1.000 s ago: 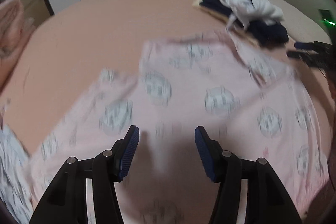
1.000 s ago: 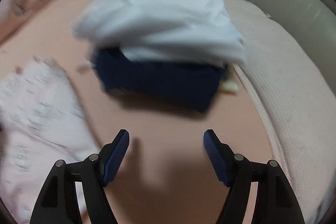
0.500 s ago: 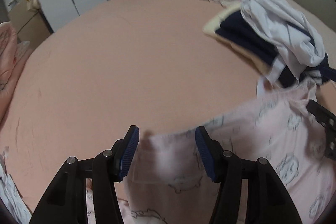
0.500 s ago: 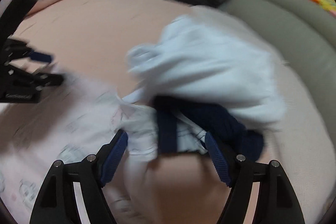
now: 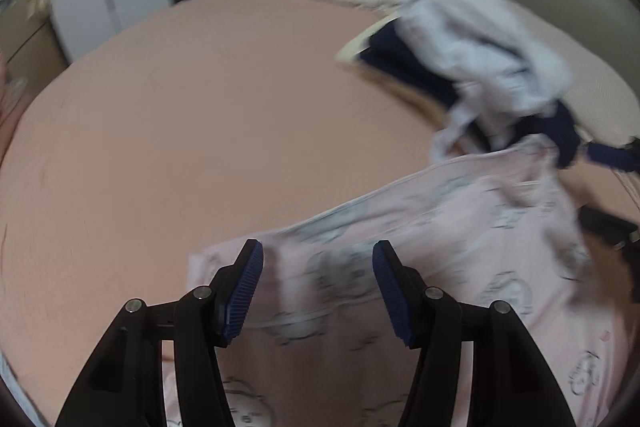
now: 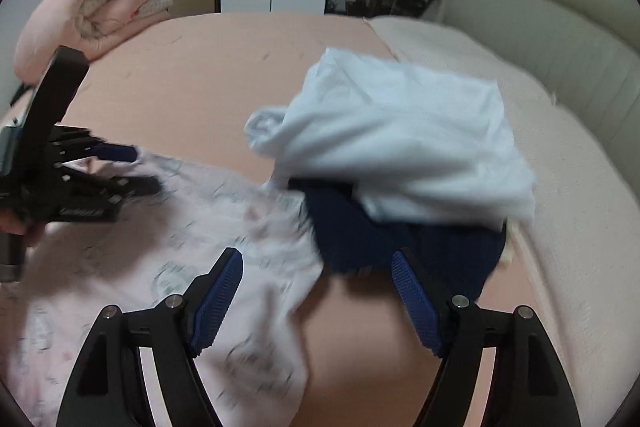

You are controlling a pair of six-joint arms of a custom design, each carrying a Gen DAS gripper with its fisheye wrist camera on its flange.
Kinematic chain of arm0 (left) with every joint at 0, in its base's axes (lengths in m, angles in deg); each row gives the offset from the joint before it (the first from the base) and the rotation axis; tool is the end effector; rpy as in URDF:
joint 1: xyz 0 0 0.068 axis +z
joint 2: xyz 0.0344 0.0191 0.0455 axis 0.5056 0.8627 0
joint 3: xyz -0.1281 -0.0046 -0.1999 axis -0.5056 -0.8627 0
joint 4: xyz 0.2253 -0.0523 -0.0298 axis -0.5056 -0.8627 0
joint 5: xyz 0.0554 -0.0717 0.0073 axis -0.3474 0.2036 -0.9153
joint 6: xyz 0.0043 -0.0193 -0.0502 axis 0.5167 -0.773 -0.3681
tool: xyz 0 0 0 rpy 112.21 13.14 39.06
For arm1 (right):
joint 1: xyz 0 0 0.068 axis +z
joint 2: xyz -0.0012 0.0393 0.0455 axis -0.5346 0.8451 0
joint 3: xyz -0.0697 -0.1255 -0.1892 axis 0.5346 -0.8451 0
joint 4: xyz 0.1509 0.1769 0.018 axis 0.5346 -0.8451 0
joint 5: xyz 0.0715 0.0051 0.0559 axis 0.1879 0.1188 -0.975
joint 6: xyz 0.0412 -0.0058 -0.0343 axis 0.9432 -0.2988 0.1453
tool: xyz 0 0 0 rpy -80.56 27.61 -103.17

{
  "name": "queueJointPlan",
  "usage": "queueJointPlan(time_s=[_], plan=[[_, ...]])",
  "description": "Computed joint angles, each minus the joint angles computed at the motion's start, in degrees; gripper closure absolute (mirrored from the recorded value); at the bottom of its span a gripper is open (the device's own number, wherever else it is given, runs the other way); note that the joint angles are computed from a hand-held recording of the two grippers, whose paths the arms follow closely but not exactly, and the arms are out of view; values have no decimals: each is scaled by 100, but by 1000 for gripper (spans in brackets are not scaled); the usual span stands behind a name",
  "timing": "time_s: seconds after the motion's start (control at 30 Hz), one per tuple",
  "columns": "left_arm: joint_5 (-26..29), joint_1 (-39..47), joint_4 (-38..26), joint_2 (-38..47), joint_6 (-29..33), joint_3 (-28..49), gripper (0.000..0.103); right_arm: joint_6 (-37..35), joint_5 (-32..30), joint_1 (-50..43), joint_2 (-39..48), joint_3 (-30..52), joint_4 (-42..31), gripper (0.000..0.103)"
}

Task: Fold clothes
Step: 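Grasp the pink pajama edge with the left gripper while the right gripper grasps it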

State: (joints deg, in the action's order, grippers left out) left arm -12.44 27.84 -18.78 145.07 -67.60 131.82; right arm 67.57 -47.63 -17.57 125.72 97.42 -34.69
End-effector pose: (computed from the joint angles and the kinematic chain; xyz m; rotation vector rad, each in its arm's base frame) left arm 0.2631 -0.0187 0.1697 0.5339 2.4643 -0.1443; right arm 0.2074 0.0536 0.1527 -0.3926 2.4145 0.0479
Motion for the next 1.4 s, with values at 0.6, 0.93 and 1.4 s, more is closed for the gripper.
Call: queueJointPlan(time_s=[0.6, 0.93, 1.4], plan=[[266, -121, 244, 237, 290, -243, 99, -411, 255, 914, 2841, 1121, 1445, 73], [574, 118, 593, 490, 236, 227, 100, -242, -271, 347, 3206, 1905, 1209, 76], [1120, 957, -699, 879, 1428, 670, 53, -664, -384, 722, 2805, 1529, 989, 28]])
